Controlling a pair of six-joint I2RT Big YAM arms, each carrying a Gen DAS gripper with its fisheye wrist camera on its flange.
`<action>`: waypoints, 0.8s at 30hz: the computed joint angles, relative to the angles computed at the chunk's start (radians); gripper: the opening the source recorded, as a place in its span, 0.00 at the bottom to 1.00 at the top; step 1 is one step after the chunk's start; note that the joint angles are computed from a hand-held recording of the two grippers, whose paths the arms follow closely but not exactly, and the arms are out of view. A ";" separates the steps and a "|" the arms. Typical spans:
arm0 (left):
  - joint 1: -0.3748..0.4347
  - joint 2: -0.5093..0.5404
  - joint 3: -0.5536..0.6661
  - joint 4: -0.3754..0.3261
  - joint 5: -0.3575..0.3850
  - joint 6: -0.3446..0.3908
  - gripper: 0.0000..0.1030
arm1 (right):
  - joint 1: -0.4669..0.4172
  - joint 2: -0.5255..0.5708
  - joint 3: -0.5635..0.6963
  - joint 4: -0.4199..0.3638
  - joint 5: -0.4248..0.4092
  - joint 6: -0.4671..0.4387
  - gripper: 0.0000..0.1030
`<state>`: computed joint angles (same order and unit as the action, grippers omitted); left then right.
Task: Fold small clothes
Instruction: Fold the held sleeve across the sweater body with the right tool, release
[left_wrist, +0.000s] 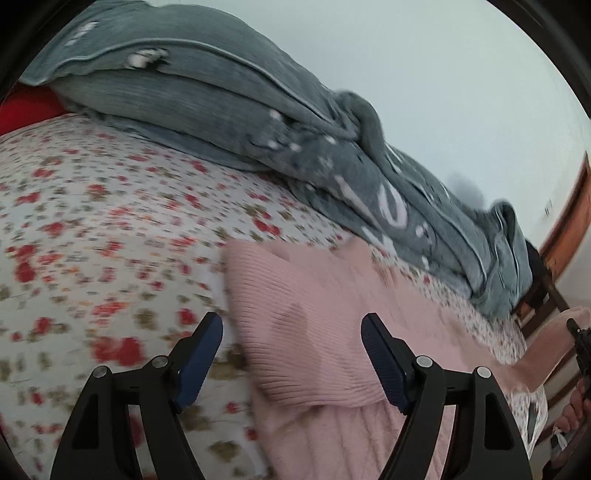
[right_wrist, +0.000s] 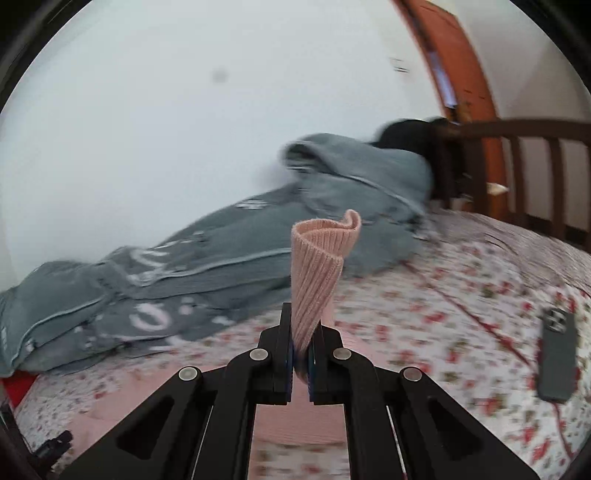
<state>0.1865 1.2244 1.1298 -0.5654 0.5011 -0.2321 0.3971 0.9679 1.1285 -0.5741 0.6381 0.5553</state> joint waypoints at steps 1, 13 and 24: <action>0.014 -0.007 -0.005 0.007 0.001 -0.010 0.74 | 0.032 0.031 0.031 -0.001 0.006 -0.006 0.06; 0.148 -0.021 0.000 0.000 -0.157 -0.064 0.74 | 0.295 0.402 0.338 0.037 -0.131 0.007 0.06; 0.199 -0.003 0.013 -0.034 -0.163 -0.015 0.74 | 0.369 0.753 0.608 -0.151 -0.379 0.030 0.15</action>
